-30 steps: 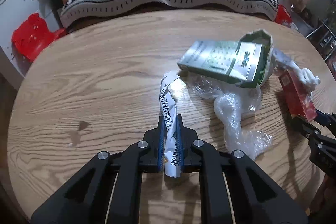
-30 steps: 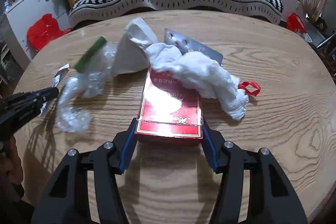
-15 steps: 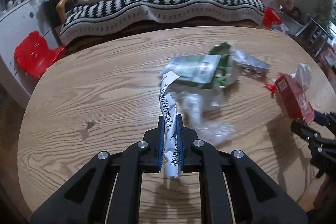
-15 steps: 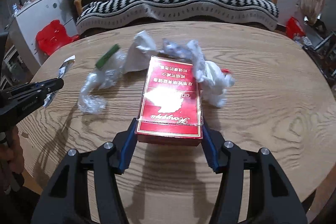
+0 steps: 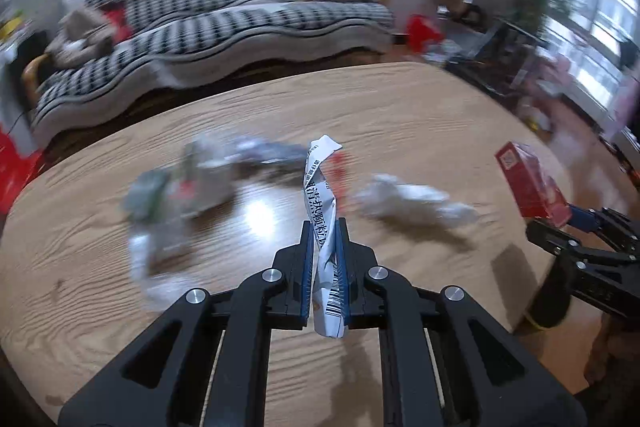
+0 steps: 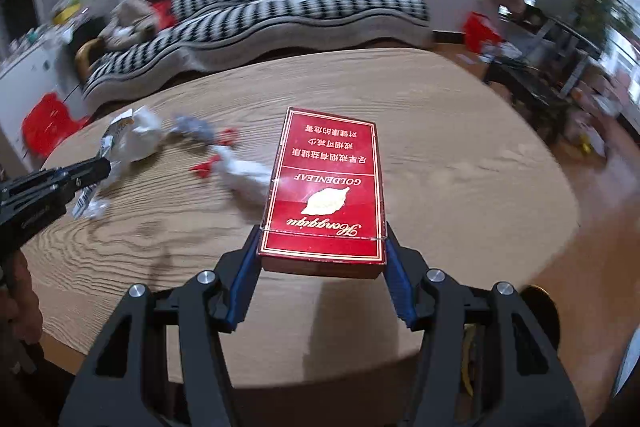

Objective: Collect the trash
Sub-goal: 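Carry paper strip and red box over the black bin and open both tools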

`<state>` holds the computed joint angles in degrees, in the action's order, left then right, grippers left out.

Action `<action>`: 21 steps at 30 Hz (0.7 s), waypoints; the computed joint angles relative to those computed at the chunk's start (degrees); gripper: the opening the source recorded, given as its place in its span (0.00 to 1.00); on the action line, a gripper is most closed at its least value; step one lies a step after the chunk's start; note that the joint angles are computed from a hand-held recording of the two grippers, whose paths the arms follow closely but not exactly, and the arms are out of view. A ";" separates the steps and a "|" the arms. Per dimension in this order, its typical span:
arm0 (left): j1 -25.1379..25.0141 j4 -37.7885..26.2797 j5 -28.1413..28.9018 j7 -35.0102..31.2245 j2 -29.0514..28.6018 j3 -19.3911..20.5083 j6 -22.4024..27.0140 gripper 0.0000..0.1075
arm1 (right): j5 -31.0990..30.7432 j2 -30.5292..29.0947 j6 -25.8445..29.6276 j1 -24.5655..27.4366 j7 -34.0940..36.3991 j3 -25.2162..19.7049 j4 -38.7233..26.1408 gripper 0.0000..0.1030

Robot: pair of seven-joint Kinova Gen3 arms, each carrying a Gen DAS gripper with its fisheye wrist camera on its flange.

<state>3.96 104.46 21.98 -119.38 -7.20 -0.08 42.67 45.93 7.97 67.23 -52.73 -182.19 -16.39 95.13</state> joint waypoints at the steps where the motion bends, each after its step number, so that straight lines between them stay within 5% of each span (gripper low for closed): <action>1: 1.04 0.12 -0.12 0.84 -0.11 1.50 -0.40 0.09 | -0.22 -1.12 0.45 0.00 -0.96 0.04 1.26 0.54; 10: 11.51 -0.12 2.88 3.84 2.02 8.77 -3.02 0.09 | -5.38 -15.12 6.40 4.97 -10.53 -5.87 14.42 0.54; 21: 22.02 -2.96 9.24 2.88 11.25 16.03 -4.08 0.09 | -18.32 -32.71 14.37 13.31 -16.12 -10.88 24.06 0.54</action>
